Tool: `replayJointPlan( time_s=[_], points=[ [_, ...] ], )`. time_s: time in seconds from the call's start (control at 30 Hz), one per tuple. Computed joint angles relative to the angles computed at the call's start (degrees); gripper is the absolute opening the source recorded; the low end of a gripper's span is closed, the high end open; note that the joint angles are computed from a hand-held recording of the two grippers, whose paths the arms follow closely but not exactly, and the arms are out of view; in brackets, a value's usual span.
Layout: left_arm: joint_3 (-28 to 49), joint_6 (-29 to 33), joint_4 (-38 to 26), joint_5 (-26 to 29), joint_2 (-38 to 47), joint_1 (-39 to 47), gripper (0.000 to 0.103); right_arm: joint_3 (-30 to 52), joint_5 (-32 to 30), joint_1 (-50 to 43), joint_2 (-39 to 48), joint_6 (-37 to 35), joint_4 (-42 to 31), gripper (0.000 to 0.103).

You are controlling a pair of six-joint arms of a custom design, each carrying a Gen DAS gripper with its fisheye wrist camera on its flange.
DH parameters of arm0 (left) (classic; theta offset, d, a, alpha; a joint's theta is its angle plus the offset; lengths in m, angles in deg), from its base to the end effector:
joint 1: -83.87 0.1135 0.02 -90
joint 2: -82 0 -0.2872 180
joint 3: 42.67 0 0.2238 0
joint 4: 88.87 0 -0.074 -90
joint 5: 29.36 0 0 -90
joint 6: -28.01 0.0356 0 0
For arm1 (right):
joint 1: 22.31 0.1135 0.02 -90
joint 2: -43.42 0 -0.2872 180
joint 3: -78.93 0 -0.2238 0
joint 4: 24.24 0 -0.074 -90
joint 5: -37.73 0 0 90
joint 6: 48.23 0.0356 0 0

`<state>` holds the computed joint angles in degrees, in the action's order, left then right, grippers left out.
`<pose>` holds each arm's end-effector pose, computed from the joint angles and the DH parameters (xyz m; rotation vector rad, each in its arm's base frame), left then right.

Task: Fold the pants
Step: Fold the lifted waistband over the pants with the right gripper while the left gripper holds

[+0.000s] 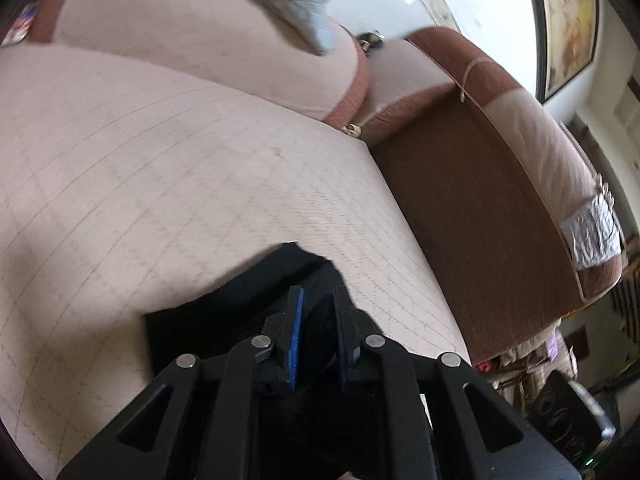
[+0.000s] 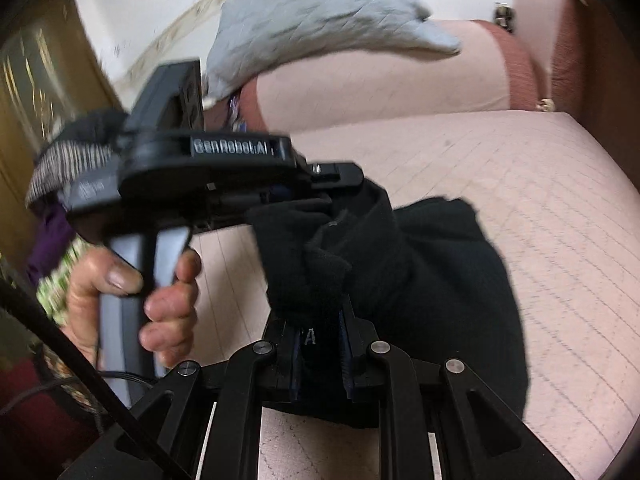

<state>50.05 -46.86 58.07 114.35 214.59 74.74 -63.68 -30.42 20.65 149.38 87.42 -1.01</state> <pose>0.4042 -0.0940 0.0906 0.7187 2.4301 -1.2578 0.1964 0.1648 0.1052 0.2372 2.3041 0.3435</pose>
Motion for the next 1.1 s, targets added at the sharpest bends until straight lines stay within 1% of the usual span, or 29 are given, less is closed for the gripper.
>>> replayJointPlan(
  time_s=[0.03,0.07,0.1,0.13,0.23,0.33,0.4,0.5,0.6,0.63,0.67,0.73,0.8,0.87,0.9,0.93,0.97,1.03,1.07,1.1],
  points=[
    [0.4,0.4,-0.6,0.6,0.6,0.8,0.016,1.8,-0.1,0.3,2.0,-0.6,-1.0,0.017],
    [-0.2,-0.9,0.5,0.2,0.7,1.3,0.018,3.1,-0.2,0.3,3.4,-1.2,-1.7,0.017],
    [0.2,-0.8,0.0,0.9,1.4,2.3,0.019,4.7,-0.2,0.4,5.1,-2.0,-2.6,0.018],
    [1.3,1.1,-2.5,1.8,2.0,3.8,0.020,5.5,-0.2,0.5,6.0,-2.5,-2.9,0.019],
    [2.0,1.2,-3.4,2.9,2.7,6.0,0.021,7.1,-1.0,1.1,8.4,-3.9,-2.7,0.021],
    [0.8,1.4,-3.2,2.8,2.6,8.1,0.029,8.6,-3.4,-0.6,11.2,-8.0,-1.3,0.022],
    [-0.5,1.1,-2.5,1.5,1.9,9.4,0.034,9.9,-2.7,0.4,12.6,-8.9,-2.6,0.023],
    [-2.7,1.1,-1.2,-0.3,0.6,11.2,0.034,8.7,-0.1,2.4,12.1,-10.0,-2.9,0.025],
    [-6.0,1.1,0.4,-0.7,-2.4,12.6,0.034,8.7,2.4,3.7,12.2,-13.0,-3.4,0.026],
    [-7.3,0.7,1.4,-0.8,-3.8,12.7,0.035,8.5,3.5,4.3,12.3,-14.0,-3.5,0.026],
    [-8.9,0.1,2.7,-1.0,-5.4,12.4,0.039,8.5,4.9,5.4,12.5,-14.5,-4.0,0.026],
    [-11.1,-0.4,4.3,-1.2,-7.9,11.4,0.042,9.3,6.7,7.0,12.9,-14.3,-5.3,0.028],
    [-12.9,-0.2,5.1,-2.2,-10.3,8.8,0.048,8.4,7.3,7.5,13.0,-13.5,-4.6,0.028],
    [-15.1,-0.5,7.5,-5.0,-12.2,6.2,0.049,7.5,7.0,6.7,13.0,-13.1,-2.9,0.028],
    [-16.9,-0.7,9.6,-8.0,-13.4,4.3,0.049,7.1,6.8,6.4,12.7,-12.6,-2.2,0.029],
    [-17.7,-0.8,10.3,-9.6,-14.0,3.4,0.049,5.2,8.4,9.0,12.2,-10.0,-1.7,0.029],
    [-18.6,-0.8,11.0,-10.6,-14.3,2.8,0.049,5.3,8.7,9.2,11.7,-9.8,-2.2,0.029],
    [-19.3,-0.7,10.2,-10.8,-14.2,3.0,0.049,5.1,10.5,10.6,12.0,-9.0,-2.0,0.030],
    [-19.7,-0.9,10.2,-11.2,-14.2,3.3,0.049,5.0,12.3,12.8,12.0,-7.3,-2.8,0.031],
    [-20.4,-1.1,10.4,-11.3,-14.4,3.7,0.049,5.4,13.7,13.4,12.3,-6.9,-3.3,0.034]
  ],
)
